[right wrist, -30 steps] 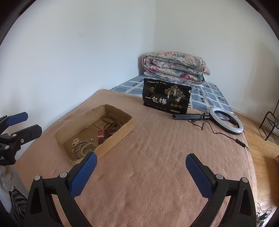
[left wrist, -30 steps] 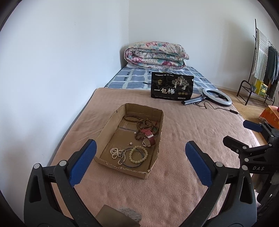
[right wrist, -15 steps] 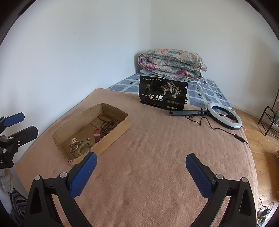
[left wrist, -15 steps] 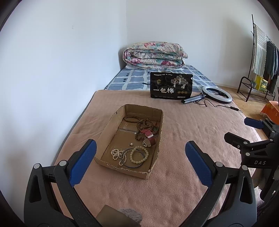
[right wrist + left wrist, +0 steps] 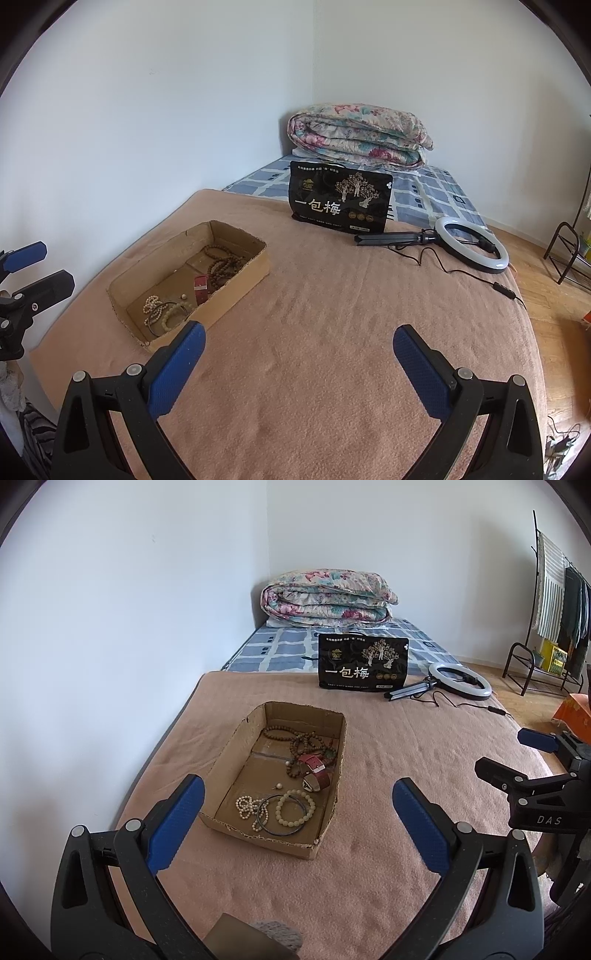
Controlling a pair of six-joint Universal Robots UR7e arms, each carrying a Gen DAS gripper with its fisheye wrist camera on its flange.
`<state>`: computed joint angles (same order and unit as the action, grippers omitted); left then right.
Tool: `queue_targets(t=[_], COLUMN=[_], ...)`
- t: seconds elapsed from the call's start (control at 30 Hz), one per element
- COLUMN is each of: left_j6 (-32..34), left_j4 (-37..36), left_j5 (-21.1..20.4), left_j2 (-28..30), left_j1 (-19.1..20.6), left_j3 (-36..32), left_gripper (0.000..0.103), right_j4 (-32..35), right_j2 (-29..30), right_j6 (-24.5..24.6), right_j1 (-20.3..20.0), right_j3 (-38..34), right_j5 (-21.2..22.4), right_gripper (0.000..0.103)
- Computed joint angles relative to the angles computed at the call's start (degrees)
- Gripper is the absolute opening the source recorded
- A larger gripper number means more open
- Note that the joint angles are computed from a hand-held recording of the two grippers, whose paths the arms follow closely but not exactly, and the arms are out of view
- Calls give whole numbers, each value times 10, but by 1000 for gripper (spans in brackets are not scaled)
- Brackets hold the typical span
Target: Organize jewelry
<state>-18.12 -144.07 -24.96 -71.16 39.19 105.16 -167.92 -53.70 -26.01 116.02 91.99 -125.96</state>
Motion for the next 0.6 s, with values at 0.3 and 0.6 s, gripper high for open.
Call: queue_targets(t=[0.3,0.6], left_j6=[0,-1], left_j4=[0,1], left_j5=[1,2], left_j2=[0,0], left_j1=[-1,-1], left_j3=[1,0], left_gripper=[103,103], right_j4=[1,8], right_j2=[-2,-1], right_j6=[2,6], right_j1=[-1,0], right_j3=[2,2], right_j5=[-1,-4], right_gripper=[103,103])
